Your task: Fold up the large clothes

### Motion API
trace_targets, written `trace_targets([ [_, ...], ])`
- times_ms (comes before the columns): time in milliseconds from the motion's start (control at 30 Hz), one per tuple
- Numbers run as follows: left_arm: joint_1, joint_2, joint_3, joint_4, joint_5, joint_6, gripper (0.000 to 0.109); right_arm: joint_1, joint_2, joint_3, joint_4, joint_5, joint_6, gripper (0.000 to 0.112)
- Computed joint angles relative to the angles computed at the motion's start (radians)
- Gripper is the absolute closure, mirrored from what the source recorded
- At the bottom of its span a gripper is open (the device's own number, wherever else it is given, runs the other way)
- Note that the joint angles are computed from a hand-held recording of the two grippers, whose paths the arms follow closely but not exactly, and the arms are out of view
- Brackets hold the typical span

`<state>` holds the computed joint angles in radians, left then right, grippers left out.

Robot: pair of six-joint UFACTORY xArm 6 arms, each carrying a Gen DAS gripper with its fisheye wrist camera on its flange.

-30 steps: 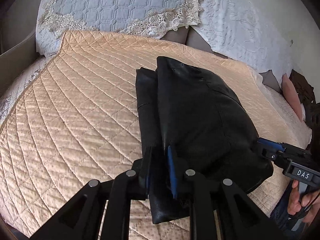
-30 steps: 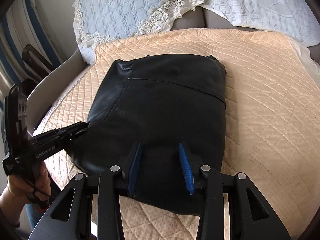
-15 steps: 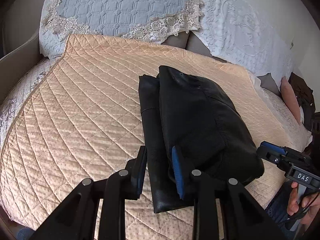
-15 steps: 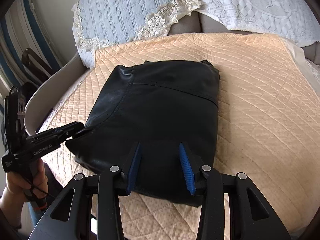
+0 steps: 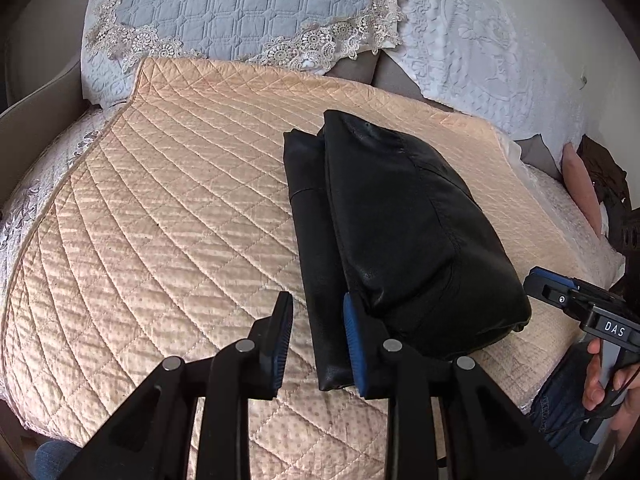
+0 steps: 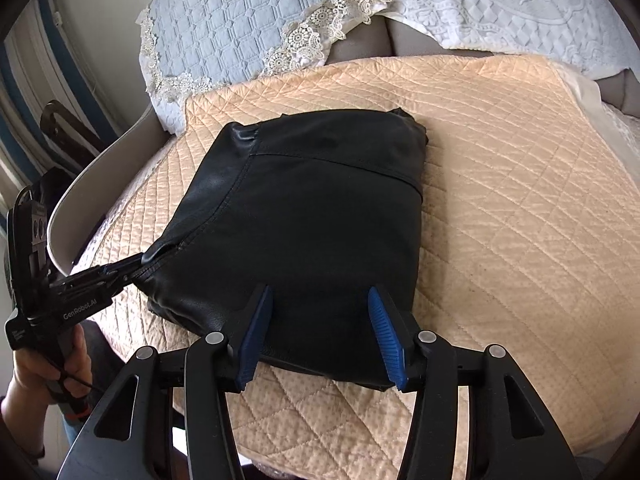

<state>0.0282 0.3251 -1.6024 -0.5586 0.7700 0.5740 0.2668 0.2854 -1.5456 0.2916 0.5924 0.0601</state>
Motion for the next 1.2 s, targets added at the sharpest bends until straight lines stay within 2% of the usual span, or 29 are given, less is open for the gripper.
trace_targets([
  [233, 0.008, -0.046, 0.009, -0.057, 0.028, 0.034, 0.076, -0.016, -0.058, 0.067, 0.124, -0.040, -0.060, 0.058],
  [333, -0.002, -0.024, -0.035, -0.065, 0.033, 0.037, 0.067, -0.027, -0.051, 0.063, 0.143, -0.041, -0.053, 0.057],
  [400, -0.017, -0.003, -0.065, -0.044, 0.022, 0.022, 0.066, -0.035, -0.043, 0.056, 0.175, -0.042, -0.062, 0.057],
  [600, -0.047, 0.077, -0.168, 0.031, 0.020, -0.046, 0.065, -0.061, 0.017, -0.012, 0.257, -0.013, -0.109, 0.052],
  [867, -0.060, 0.186, -0.304, 0.084, 0.070, -0.104, 0.060, -0.092, 0.132, -0.153, 0.300, 0.053, -0.136, 0.051],
  [1200, -0.045, 0.339, -0.519, 0.068, 0.185, -0.163, 0.052, -0.121, 0.258, -0.308, 0.340, 0.129, -0.136, 0.050],
])
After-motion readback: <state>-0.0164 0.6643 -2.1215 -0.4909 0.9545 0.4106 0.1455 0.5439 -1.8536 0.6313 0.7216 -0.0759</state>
